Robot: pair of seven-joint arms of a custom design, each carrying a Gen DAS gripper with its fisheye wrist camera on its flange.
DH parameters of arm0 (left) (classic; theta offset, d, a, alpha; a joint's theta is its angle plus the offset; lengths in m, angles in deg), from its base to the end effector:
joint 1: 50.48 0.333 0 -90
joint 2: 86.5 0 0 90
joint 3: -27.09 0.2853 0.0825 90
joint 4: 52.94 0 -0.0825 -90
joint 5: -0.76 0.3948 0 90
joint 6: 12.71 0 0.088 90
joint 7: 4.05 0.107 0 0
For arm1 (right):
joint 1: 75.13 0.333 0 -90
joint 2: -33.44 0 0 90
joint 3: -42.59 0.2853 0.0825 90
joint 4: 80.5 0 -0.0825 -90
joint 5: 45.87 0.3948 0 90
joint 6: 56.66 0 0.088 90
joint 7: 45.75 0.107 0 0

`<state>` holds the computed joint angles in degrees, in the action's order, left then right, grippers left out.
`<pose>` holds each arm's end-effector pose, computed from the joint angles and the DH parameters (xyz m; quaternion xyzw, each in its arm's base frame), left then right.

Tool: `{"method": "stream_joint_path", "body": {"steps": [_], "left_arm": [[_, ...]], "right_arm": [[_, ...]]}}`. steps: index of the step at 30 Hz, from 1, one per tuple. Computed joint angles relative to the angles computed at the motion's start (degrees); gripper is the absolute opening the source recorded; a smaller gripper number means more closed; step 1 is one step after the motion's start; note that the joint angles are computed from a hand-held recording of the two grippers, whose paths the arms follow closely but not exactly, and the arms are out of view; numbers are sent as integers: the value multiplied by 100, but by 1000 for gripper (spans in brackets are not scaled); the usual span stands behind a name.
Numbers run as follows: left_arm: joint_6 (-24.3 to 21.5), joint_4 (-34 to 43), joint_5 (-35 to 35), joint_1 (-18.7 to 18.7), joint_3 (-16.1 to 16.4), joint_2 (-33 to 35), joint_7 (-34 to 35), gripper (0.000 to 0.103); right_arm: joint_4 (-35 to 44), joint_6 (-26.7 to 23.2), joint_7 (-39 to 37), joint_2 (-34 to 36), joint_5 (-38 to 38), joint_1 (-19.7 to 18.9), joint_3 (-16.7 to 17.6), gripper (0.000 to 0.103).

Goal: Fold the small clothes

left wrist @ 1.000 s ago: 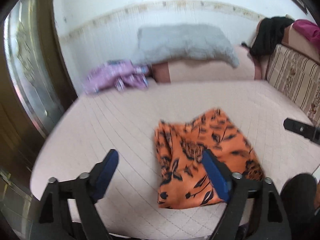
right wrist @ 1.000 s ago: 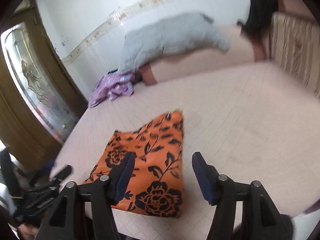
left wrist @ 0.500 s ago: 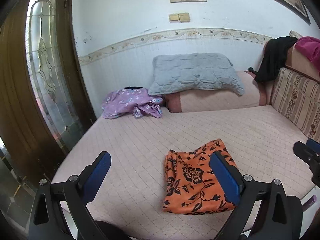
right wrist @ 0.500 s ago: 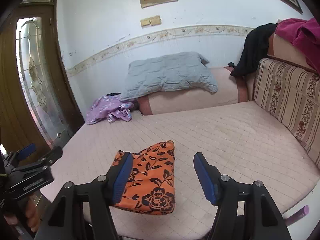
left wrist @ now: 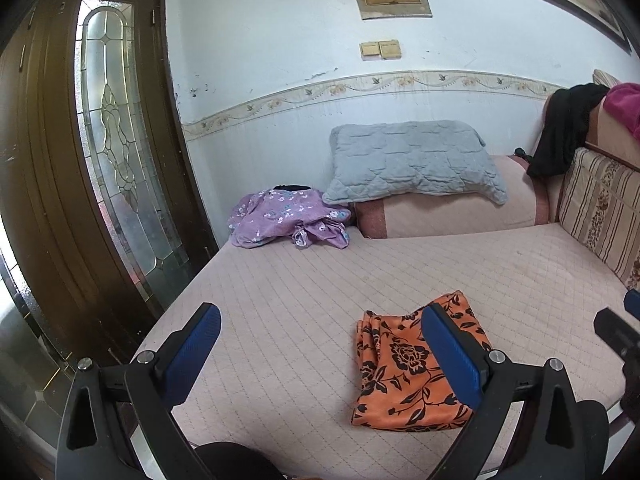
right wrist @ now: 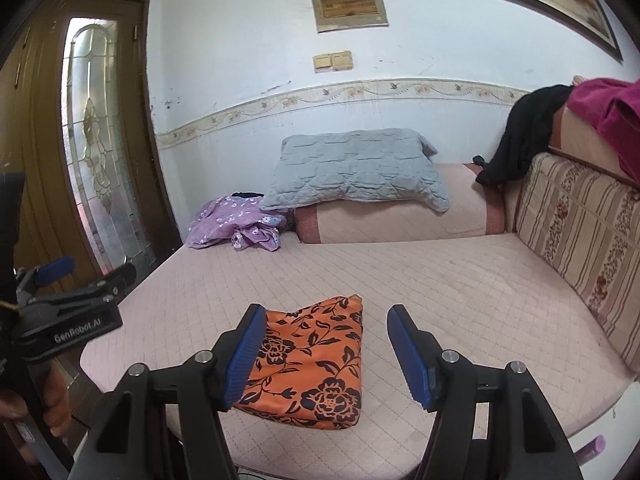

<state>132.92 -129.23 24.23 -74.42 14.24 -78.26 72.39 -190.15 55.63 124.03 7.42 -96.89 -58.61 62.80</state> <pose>0.5204 -0.3769 0.7498 -0.4008 0.7481 -0.4125 0.3310 0.3797 0.2728 0.7159 -0.3973 0.7470 -0.4358 0.3070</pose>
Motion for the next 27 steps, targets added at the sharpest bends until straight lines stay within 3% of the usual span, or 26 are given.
{"method": "stream_joint_path", "body": {"steps": [11,27], "left_arm": [[0,173,-266,134,43,1,100,100],[245,90,-353,306,54,-192,120,100]], "right_arm": [[476,37,-170,471,-97,105,-12,67],[1157,-436,-320,1028,-621,510,-42,67]]}}
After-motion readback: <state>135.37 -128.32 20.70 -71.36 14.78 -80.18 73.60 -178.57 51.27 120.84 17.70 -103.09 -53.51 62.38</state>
